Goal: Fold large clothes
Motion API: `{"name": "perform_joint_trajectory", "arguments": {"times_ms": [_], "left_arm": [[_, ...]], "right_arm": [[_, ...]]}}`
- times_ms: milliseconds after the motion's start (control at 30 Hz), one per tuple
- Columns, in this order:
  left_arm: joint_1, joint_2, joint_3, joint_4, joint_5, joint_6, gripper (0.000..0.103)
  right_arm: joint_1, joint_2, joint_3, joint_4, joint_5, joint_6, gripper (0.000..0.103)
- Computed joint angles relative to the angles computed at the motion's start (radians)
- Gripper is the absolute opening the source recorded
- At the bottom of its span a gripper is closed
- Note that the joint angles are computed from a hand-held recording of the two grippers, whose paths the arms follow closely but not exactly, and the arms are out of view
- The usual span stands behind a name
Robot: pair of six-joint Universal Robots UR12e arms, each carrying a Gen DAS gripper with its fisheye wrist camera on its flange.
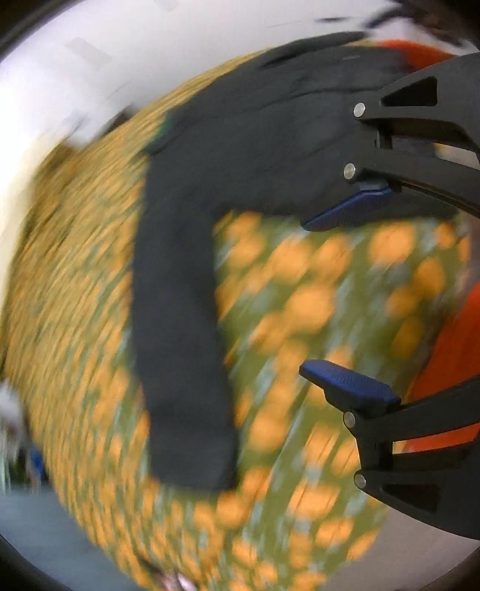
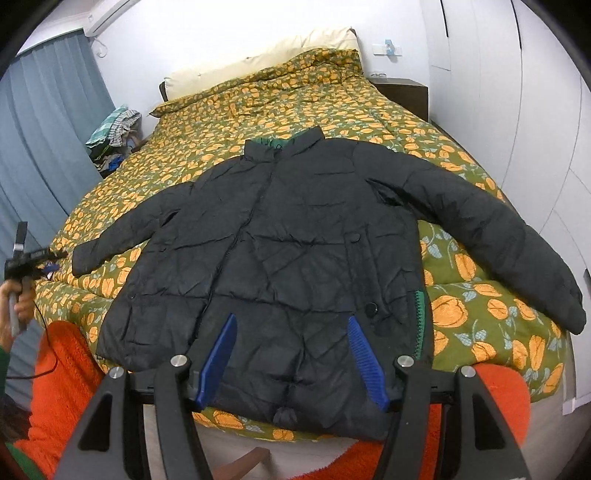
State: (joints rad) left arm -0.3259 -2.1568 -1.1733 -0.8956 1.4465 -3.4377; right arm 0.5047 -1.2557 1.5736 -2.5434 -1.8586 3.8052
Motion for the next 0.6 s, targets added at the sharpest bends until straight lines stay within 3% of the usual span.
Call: {"name": "perform_joint_trajectory", "arguments": {"times_ms": [133, 200, 267, 333, 400, 600], "left_arm": [[-0.049, -0.06, 0.065, -0.151, -0.094, 0.107, 0.074], [-0.063, -0.09, 0.094, -0.203, -0.097, 0.118, 0.074], [-0.064, -0.117, 0.118, -0.256, -0.143, 0.114, 0.073], [-0.056, -0.12, 0.103, -0.249, -0.227, 0.099, 0.03], [-0.06, -0.111, 0.083, -0.218, -0.23, 0.1, 0.014], [-0.076, -0.071, 0.029, -0.204, -0.21, 0.126, 0.011]], "right_arm": [[0.004, 0.008, -0.015, -0.012, -0.007, -0.026, 0.064], [0.008, 0.009, -0.019, -0.015, -0.012, -0.039, 0.064], [0.011, 0.008, -0.022, -0.003, -0.018, -0.046, 0.064], [0.013, 0.005, -0.021, 0.011, -0.029, -0.044, 0.064], [0.014, 0.001, -0.017, 0.024, -0.036, -0.032, 0.064], [0.009, -0.011, 0.006, 0.029, -0.031, 0.016, 0.064]]}}
